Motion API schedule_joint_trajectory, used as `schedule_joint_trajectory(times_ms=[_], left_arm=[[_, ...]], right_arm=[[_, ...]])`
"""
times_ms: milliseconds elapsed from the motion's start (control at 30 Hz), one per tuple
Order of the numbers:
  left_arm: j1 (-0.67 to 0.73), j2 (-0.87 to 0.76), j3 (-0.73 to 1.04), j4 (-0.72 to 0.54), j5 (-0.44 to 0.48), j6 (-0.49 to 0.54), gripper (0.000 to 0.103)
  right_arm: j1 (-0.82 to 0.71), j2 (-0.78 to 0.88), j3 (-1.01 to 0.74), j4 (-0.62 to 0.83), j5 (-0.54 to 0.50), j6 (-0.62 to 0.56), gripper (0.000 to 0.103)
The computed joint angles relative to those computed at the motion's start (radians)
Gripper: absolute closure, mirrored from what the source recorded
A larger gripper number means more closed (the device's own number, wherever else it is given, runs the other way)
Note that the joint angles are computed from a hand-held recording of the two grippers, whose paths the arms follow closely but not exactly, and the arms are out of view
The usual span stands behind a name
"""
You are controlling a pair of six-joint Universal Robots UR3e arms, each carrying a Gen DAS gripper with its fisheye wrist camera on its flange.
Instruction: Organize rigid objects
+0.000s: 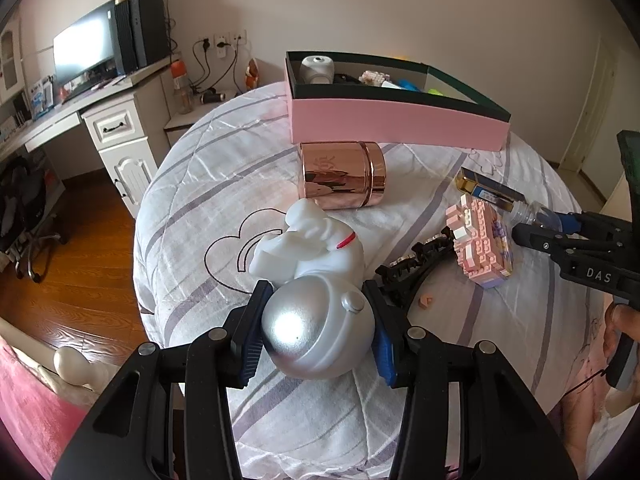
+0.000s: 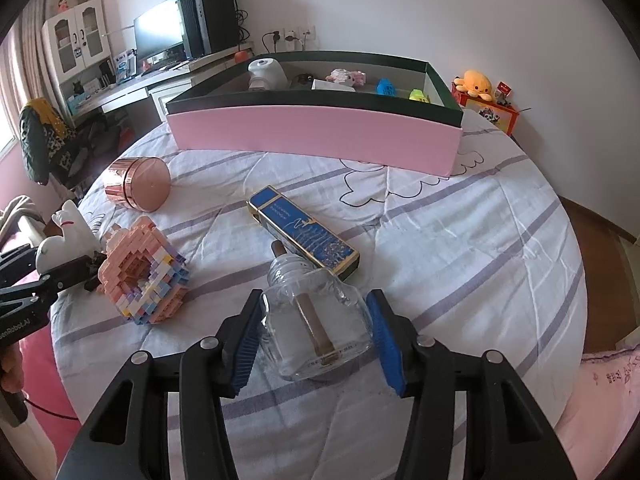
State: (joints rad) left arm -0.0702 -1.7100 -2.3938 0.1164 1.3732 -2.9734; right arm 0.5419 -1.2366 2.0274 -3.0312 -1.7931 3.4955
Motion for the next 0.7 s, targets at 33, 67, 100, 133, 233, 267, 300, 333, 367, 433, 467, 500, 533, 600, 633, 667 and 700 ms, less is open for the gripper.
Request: schedule_joint_trajectory(times_ms=[33, 67, 100, 133, 233, 267, 300, 333, 367, 433, 467, 500, 533, 600, 633, 667, 700], left_arm=[[0.000, 0.002, -0.001, 0.002, -0.001, 0.002, 0.057], [-0.002, 0.004, 0.000, 0.000, 0.001, 0.003, 0.057], [-0.005, 0.011, 0.001, -0.006, 0.006, 0.004, 0.057], [-0.006, 0.015, 0.000, -0.006, 0.007, 0.003, 0.057], [-0.003, 0.042, -0.007, -0.010, -0.001, 0.000, 0.057], [-0.004, 0.052, -0.006, -0.017, -0.005, 0.002, 0.057], [-0.007, 0.059, -0.004, -0.021, -0.003, 0.001, 0.057], [-0.013, 0.070, -0.005, -0.019, 0.003, -0.002, 0.057], [-0.016, 0.080, -0.003, -0.026, 0.003, -0.002, 0.057], [-0.020, 0.103, -0.004, -0.034, -0.001, -0.006, 0.057], [-0.023, 0.115, -0.002, -0.042, -0.001, -0.006, 0.057], [-0.028, 0.128, 0.001, -0.046, 0.001, -0.009, 0.057], [-0.033, 0.136, 0.006, -0.053, 0.004, -0.012, 0.057], [-0.044, 0.157, 0.014, -0.066, 0.012, -0.017, 0.057], [-0.050, 0.169, 0.020, -0.073, 0.016, -0.025, 0.057], [-0.054, 0.182, 0.026, -0.082, 0.017, -0.030, 0.057], [-0.061, 0.192, 0.033, -0.088, 0.021, -0.033, 0.057]], right_arm=[[-0.002, -0.004, 0.006, -0.004, 0.004, 0.000, 0.051], [-0.003, -0.010, 0.012, -0.006, 0.004, 0.002, 0.050], [-0.001, -0.014, 0.017, -0.009, 0.000, 0.003, 0.050], [0.000, -0.019, 0.024, -0.017, -0.003, 0.007, 0.050], [0.003, -0.037, 0.031, -0.017, -0.009, 0.006, 0.050], [0.004, -0.046, 0.032, -0.014, -0.011, 0.005, 0.050], [0.002, -0.054, 0.033, -0.009, -0.008, 0.002, 0.050], [0.006, -0.061, 0.038, -0.018, -0.018, 0.004, 0.050], [0.005, -0.071, 0.041, -0.016, -0.015, 0.003, 0.050], [0.011, -0.087, 0.047, -0.025, -0.027, 0.003, 0.050], [0.010, -0.097, 0.046, -0.016, -0.025, 0.000, 0.050], [0.013, -0.102, 0.042, -0.010, -0.028, 0.000, 0.050], [0.018, -0.106, 0.041, -0.011, -0.040, 0.003, 0.050], [0.023, -0.121, 0.037, 0.007, -0.050, 0.008, 0.050], [0.028, -0.128, 0.037, 0.000, -0.061, 0.012, 0.050], [0.032, -0.134, 0.036, 0.001, -0.066, 0.012, 0.050], [0.037, -0.140, 0.031, 0.002, -0.074, 0.011, 0.050]])
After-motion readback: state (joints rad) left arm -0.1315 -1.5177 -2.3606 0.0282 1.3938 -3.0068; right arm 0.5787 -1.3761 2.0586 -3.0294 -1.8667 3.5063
